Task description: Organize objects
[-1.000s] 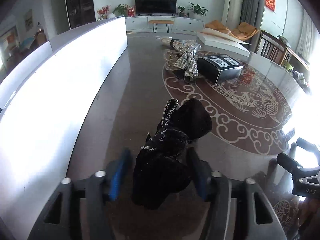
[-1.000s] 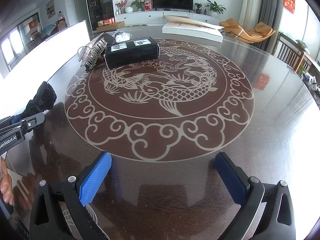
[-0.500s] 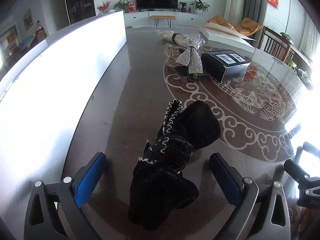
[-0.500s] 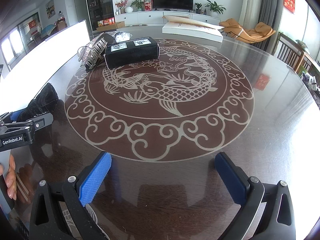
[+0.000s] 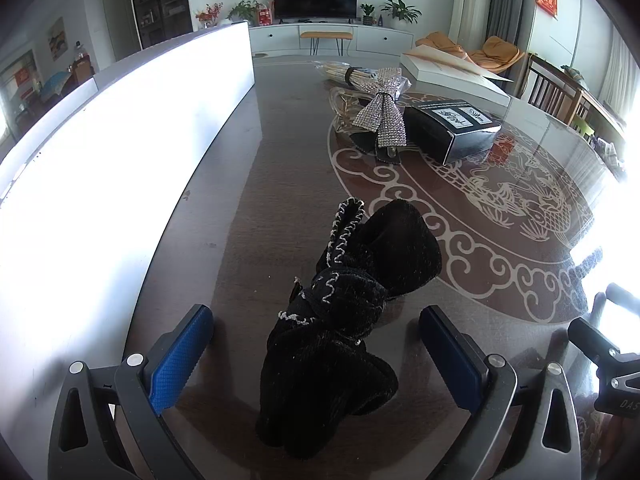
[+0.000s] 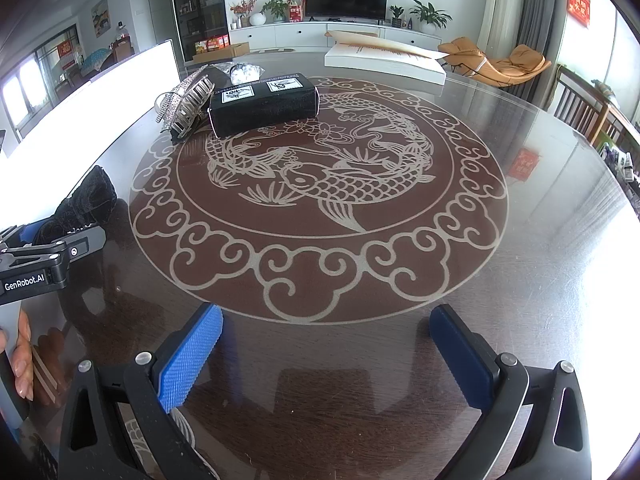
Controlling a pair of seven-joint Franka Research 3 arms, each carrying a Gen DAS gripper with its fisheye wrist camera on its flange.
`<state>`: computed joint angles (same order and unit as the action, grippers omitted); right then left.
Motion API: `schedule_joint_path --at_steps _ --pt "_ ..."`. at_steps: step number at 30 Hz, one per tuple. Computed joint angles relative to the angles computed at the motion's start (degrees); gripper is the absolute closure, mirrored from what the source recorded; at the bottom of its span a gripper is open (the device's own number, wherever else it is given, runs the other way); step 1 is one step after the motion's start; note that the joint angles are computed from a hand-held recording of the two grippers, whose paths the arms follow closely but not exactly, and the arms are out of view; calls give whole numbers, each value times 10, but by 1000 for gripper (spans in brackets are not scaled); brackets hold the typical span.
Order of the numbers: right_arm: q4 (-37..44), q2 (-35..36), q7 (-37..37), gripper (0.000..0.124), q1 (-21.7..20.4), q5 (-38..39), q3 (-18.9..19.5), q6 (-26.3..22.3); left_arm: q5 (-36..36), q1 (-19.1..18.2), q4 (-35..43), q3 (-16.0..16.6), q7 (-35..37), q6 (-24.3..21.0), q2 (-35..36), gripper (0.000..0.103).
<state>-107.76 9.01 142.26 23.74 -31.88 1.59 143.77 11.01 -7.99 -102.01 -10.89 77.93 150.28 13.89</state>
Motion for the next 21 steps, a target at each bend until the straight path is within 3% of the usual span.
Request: schedule_joint_path --at_steps 14,16,18,20,21 --pt "0 0 -1 21 0 0 0 0 -2 1 0 -1 2 1 0 0" --pt "6 5 -81 21 -14 52 10 6 -2 1 0 -1 3 1 1 0" --pt "57 30 -247 21 -40 147 29 -38 -3 1 0 -1 4 1 1 0" --pt "137 70 -342 22 -25 117 14 -102 -3 1 0 -1 4 1 0 0" --pt "176 89 -402 22 -22 103 10 -112 -3 1 0 -1 4 1 1 0"
